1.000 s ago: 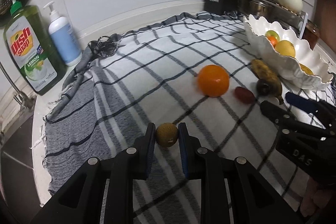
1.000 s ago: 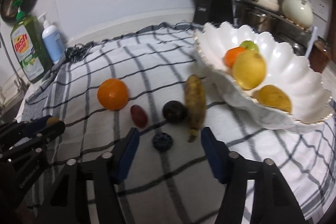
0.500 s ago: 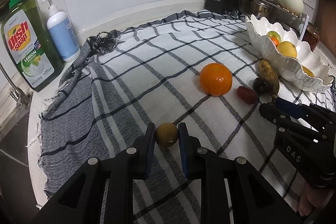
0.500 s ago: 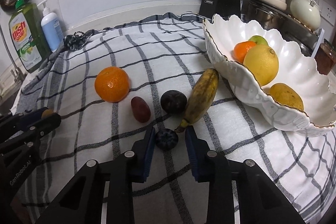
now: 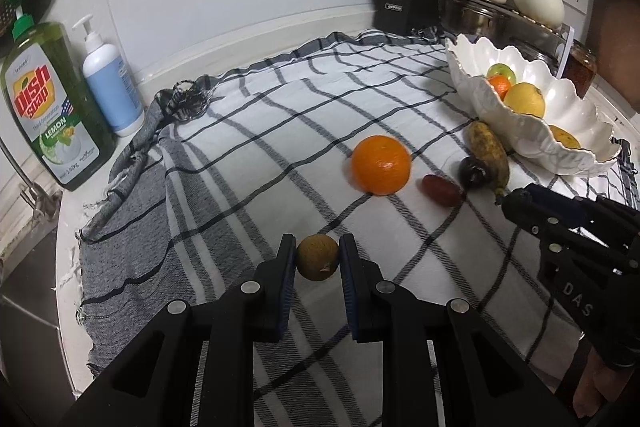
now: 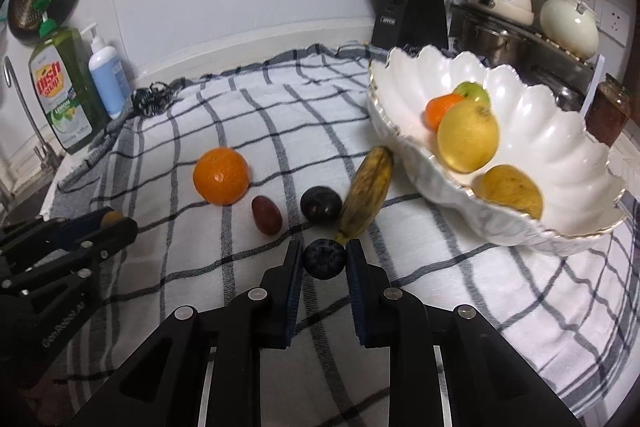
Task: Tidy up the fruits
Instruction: 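Carry both held fruits over the white bowl and open both tools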
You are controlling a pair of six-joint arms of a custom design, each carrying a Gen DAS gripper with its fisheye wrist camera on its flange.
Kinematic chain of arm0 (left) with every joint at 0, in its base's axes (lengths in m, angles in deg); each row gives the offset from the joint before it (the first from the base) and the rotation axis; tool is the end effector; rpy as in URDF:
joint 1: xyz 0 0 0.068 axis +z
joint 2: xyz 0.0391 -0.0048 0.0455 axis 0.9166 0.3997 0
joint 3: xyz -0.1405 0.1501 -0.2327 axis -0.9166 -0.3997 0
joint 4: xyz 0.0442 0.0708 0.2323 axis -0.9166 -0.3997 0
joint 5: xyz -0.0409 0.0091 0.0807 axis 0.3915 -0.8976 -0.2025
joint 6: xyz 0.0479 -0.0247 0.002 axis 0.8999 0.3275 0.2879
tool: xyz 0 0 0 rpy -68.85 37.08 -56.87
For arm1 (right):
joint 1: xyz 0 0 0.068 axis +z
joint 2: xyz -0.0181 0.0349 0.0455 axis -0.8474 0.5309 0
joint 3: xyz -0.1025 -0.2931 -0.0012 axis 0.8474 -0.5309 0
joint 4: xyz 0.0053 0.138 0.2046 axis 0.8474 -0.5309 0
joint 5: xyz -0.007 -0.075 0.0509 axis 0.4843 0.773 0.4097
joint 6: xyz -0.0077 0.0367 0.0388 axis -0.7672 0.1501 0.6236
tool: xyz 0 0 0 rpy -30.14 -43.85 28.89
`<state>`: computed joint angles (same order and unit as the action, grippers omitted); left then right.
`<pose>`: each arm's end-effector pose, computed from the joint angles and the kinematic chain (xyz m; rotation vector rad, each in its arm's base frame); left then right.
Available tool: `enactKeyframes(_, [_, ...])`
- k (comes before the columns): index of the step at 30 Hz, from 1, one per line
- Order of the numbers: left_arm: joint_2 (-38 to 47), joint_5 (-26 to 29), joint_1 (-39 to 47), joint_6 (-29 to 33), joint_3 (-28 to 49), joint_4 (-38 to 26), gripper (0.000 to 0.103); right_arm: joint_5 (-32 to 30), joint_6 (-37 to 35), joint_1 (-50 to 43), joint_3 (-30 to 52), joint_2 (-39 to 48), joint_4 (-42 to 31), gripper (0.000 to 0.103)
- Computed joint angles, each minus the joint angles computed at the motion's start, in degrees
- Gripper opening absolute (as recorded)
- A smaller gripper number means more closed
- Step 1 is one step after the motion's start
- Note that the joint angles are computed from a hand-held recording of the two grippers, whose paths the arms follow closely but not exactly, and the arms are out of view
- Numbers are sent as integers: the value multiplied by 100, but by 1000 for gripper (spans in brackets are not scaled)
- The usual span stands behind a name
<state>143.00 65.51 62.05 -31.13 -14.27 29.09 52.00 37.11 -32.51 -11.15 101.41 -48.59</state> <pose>0.2382 -0.0135 0.1364 -0.0559 2.4327 0.0894 0.2690 0.1244 0.1414 -0.3554 2.3653 0.1548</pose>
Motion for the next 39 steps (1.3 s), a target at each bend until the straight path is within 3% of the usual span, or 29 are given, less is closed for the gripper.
enactKeyframes(8, [-178, -75, -554, -149, 384, -392, 22, -178, -113, -415, -188, -689, -122, 23])
enactKeyframes(19, [127, -107, -1563, -323, 1626, -860, 22, -617, -582, -1837, 9, -1306, -473, 23])
enactKeyframes(31, [1265, 5, -2138, -347, 3221, -1278, 22, -1096, -971, -3047, 664, -828, -690, 23])
enactKeyframes(39, [1823, 98, -2235, -399, 3776, -1594, 25, -1289, -1069, -3294, 1041, -329, -898, 23])
